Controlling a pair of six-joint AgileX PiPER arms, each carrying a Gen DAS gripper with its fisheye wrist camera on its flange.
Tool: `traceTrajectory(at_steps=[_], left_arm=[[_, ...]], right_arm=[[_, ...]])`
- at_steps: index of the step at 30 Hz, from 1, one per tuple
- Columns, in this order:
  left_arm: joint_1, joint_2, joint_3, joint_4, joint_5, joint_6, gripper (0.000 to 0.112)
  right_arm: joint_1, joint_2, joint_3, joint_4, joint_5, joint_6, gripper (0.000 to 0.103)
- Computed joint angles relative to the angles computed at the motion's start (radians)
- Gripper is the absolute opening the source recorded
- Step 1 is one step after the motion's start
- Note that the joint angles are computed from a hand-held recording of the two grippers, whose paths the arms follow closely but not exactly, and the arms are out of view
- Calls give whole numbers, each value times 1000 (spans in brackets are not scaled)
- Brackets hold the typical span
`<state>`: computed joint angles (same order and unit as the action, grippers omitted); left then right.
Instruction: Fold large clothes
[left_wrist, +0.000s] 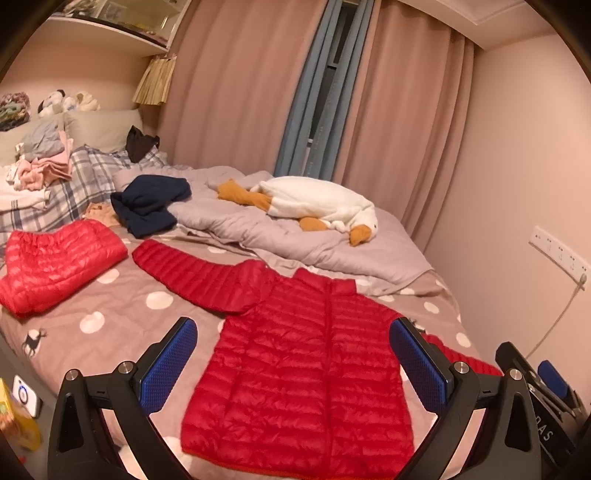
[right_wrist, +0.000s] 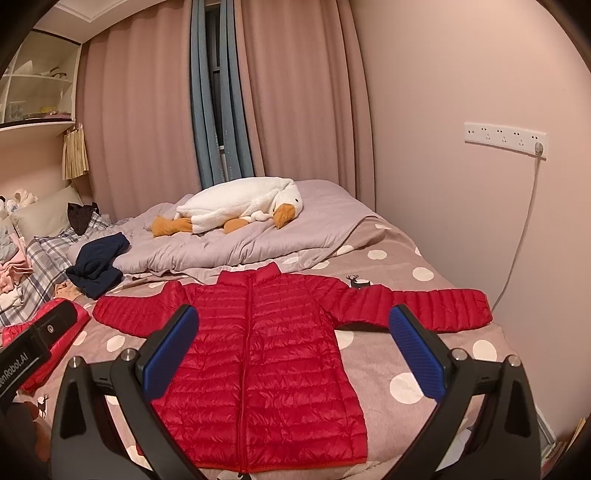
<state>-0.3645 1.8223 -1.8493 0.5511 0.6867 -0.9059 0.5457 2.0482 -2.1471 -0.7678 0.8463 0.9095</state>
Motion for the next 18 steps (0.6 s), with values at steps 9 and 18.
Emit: traceTrajectory(at_steps=[9,18], left_arm=[[-4,6,-15,-2,15,6,103],[-8,14,-29,-3,26,8,103]], right_arm=[[-2,6,-15,9,1,-18,103],[-3,28,-59,18,27,-39,103]])
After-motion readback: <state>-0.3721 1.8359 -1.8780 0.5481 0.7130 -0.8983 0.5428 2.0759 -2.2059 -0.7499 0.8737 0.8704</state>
